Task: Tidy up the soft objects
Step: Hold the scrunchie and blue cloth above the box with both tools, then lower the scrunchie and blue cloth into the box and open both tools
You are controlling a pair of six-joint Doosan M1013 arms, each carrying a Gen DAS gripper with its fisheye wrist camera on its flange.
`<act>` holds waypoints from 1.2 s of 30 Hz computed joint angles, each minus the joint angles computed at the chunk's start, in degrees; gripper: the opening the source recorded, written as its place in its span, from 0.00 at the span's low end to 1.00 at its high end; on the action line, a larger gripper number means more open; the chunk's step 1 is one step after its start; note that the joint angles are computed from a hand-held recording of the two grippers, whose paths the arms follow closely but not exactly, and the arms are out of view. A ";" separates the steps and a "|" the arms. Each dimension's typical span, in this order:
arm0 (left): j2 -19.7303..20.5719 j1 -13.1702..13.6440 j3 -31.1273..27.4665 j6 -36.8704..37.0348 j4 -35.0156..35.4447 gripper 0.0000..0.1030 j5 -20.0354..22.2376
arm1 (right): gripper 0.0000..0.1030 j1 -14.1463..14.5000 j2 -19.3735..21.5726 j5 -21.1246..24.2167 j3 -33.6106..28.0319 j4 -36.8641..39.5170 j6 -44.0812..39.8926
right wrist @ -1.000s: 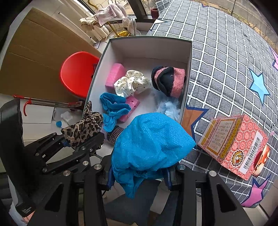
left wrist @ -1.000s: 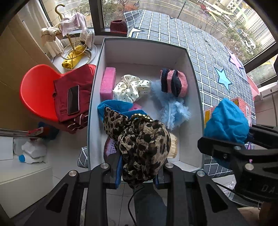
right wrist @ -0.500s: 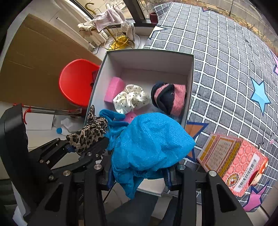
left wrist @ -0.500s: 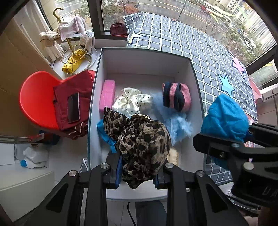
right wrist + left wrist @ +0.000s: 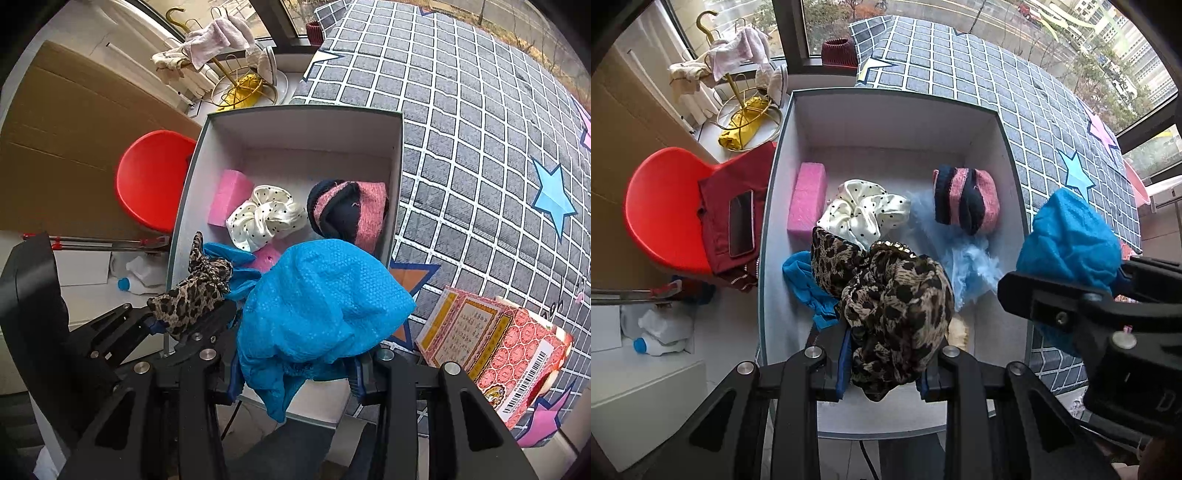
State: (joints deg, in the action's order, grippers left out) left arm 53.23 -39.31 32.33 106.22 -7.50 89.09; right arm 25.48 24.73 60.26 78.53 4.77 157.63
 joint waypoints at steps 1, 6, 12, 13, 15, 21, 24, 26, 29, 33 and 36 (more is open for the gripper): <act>-0.01 -0.01 0.05 0.01 -0.03 0.29 0.07 | 0.43 0.00 -0.02 -0.08 0.09 0.14 -0.02; -0.08 -0.06 0.26 0.08 0.06 0.29 0.18 | 0.43 0.02 -0.05 -0.37 0.36 0.68 -0.07; -0.32 -0.17 0.80 0.21 0.18 0.29 -0.06 | 0.43 0.10 -0.15 -0.59 0.66 0.85 0.09; -0.35 -0.18 0.86 0.26 0.20 0.29 -0.09 | 0.43 0.13 -0.16 -0.58 0.65 0.81 0.13; -0.36 -0.18 0.91 0.31 0.23 0.29 -0.06 | 0.43 0.15 -0.17 -0.73 0.67 0.82 0.16; -0.65 -0.19 1.59 0.43 0.07 0.29 -0.37 | 0.43 0.23 -0.14 -0.66 0.60 0.79 0.14; -0.98 -0.13 2.23 0.35 -0.28 0.29 -0.71 | 0.43 0.35 0.00 -0.24 0.37 0.71 0.16; -1.06 -0.07 2.35 0.30 -0.51 0.29 -0.69 | 0.43 0.39 0.04 -0.07 0.34 0.71 0.25; -1.21 0.00 2.59 0.31 -0.66 0.29 -0.80 | 0.43 0.39 0.13 0.18 0.22 0.69 0.33; -1.36 0.16 2.75 0.37 -0.79 0.29 -0.86 | 0.43 0.48 0.36 0.54 -0.15 0.46 0.20; -1.56 0.25 3.01 0.59 -0.76 0.29 -1.05 | 0.43 0.65 0.54 0.81 -0.54 0.22 0.17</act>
State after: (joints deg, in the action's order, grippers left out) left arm 51.67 -39.06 35.34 106.81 -8.26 88.04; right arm 26.13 25.27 61.07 77.98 4.99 157.80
